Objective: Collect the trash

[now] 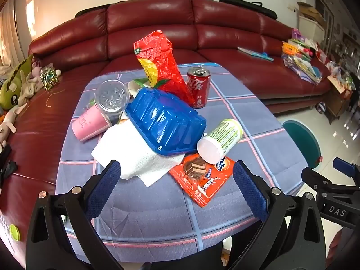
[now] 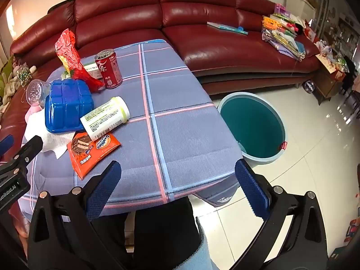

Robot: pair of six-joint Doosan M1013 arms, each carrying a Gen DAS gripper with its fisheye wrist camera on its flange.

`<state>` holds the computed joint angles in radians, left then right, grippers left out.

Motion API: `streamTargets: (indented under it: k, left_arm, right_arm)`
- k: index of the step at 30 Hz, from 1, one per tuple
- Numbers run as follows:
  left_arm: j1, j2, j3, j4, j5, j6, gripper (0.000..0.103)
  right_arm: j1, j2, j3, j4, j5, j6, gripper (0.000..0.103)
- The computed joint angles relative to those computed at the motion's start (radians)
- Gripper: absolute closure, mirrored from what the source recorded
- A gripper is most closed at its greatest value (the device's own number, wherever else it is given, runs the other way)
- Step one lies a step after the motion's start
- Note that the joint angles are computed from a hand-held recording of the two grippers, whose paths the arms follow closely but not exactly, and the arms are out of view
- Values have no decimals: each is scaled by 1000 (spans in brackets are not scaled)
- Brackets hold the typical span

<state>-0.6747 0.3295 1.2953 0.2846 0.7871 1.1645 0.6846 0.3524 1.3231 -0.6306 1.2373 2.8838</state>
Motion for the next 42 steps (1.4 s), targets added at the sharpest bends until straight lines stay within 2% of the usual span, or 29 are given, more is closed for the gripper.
streamTargets:
  k: [42]
  left_arm:
    - [-6, -10, 0, 30, -2, -12, 4]
  right_arm:
    - [2, -12, 1, -10, 8, 10, 6]
